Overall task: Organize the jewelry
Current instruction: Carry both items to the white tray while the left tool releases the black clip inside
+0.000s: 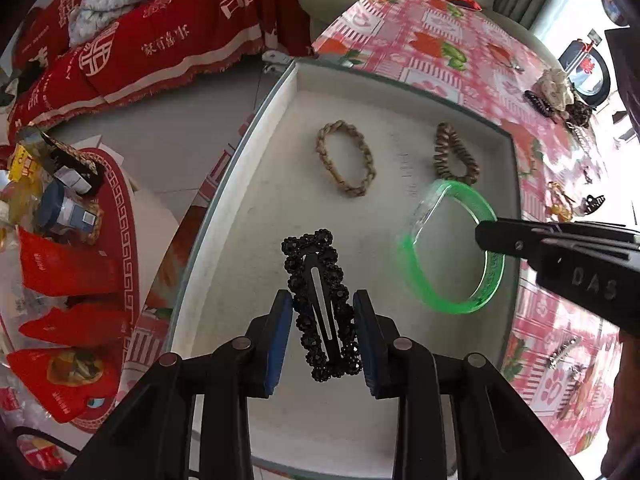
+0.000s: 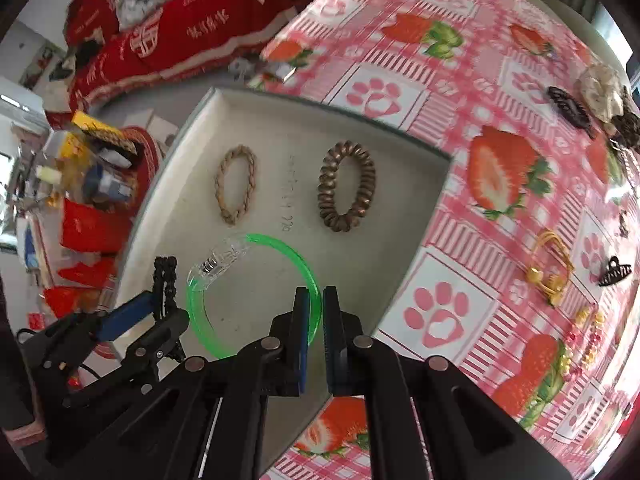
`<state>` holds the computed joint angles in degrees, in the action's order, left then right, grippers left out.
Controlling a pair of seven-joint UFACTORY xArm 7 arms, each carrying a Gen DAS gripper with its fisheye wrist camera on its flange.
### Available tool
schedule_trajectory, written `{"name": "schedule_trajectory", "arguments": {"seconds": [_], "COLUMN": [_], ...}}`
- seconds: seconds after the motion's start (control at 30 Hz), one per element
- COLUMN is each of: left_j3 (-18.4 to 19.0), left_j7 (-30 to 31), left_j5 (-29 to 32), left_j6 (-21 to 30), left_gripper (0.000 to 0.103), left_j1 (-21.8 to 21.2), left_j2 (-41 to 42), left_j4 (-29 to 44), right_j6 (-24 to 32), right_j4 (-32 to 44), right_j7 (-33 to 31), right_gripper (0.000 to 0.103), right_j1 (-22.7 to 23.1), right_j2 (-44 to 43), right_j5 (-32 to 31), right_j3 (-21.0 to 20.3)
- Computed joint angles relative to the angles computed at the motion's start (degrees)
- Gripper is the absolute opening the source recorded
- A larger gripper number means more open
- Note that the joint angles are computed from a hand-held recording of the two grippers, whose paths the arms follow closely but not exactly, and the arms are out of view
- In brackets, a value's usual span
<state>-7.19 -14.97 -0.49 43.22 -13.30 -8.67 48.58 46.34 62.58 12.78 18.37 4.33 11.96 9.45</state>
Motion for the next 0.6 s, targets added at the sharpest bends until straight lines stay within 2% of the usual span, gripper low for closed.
{"name": "schedule_trajectory", "arguments": {"seconds": [0.23,0.6], "left_j3": [0.1,0.4], "left_j7": [0.0,-0.6], "left_j5": [1.6,3.3], "left_j6": [-1.7,-4.0], "left_gripper": [0.038,0.039], "left_j1": [0.2,0.0], "left_j2": [3.4,9.5], "left_j4": [1.6,6.2], "right_j6": [1.8,1.3], "right_j4": [3.3,5.7], "right_j7": [3.3,6.3], "right_gripper": [0.007,0.007], "right_j1": [1.0,0.3], "right_j2": [4.8,7.6], "right_j5": [-4.4,-8.5], "right_j3": [-0.1,-1.2]}}
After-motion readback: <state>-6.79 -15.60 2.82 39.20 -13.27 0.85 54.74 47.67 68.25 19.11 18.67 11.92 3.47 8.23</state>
